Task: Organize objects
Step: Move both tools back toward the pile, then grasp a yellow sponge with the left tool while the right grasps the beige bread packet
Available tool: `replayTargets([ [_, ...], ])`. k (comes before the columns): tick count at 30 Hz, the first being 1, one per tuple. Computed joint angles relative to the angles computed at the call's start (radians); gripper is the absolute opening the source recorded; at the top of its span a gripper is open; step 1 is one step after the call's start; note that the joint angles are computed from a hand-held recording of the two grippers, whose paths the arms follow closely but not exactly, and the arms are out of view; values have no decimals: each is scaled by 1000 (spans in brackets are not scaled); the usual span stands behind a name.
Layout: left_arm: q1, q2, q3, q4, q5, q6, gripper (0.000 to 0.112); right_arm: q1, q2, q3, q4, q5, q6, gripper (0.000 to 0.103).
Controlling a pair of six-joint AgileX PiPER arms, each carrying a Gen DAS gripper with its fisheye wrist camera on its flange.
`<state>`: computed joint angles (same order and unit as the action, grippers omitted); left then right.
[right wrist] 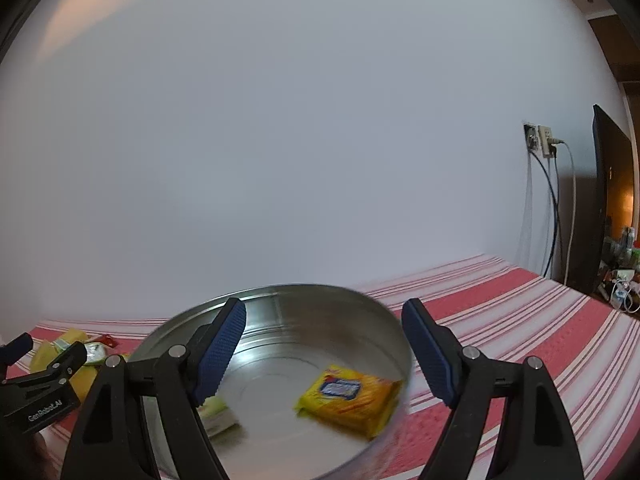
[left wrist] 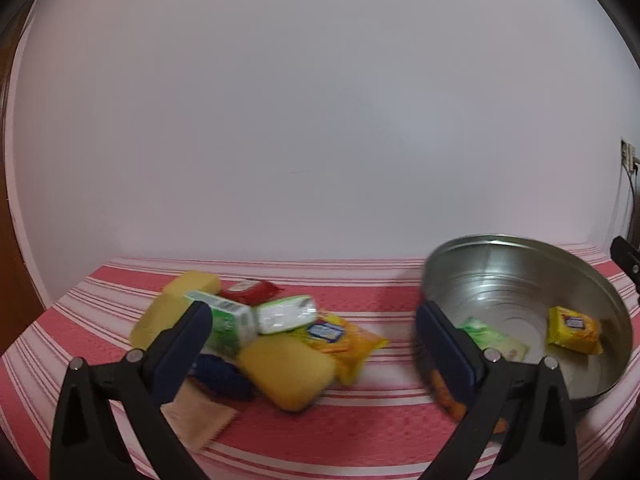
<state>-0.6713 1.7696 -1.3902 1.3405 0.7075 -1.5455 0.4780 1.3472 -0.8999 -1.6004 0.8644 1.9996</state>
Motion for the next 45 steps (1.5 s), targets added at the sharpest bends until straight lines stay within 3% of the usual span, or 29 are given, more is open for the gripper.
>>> replayTargets([
  [10, 212, -87, 103, -75, -161, 112, 103, 111, 96, -97, 41, -36, -30, 82],
  [14, 319, -100, 108, -252, -254, 262, 103, 147, 155, -163, 83, -82, -51, 82],
  [18, 395, -81, 74, -456, -284, 468, 103, 203, 236, -257, 129, -77, -95, 82],
  [20, 419, -63, 50, -549, -290, 575, 103, 208, 275, -312, 179, -98, -162, 82],
  [27, 507, 46, -107, -1109, -227, 1131, 103, 252, 350, -419, 291, -124, -313, 82],
  [30, 524, 91, -168, -1188, -184, 1203, 100, 268, 356, -431, 298, -111, -346, 82],
  [33, 544, 113, -192, -1289, -169, 1289, 88, 247, 362, -453, 350, -131, -412, 82],
  [35, 561, 126, -207, -1381, -151, 1380, 69, 237, 365, -476, 399, -136, -457, 82],
  [38, 557, 131, -218, -1375, -123, 1391, 65, 224, 372, -493, 457, -153, -497, 82],
  [42, 515, 89, -166, -1152, -143, 1258, 60, 202, 381, -509, 536, -194, -568, 82],
  [45, 525, 40, -129, -1132, -170, 1233, 61, 189, 384, -517, 608, -240, -637, 82],
])
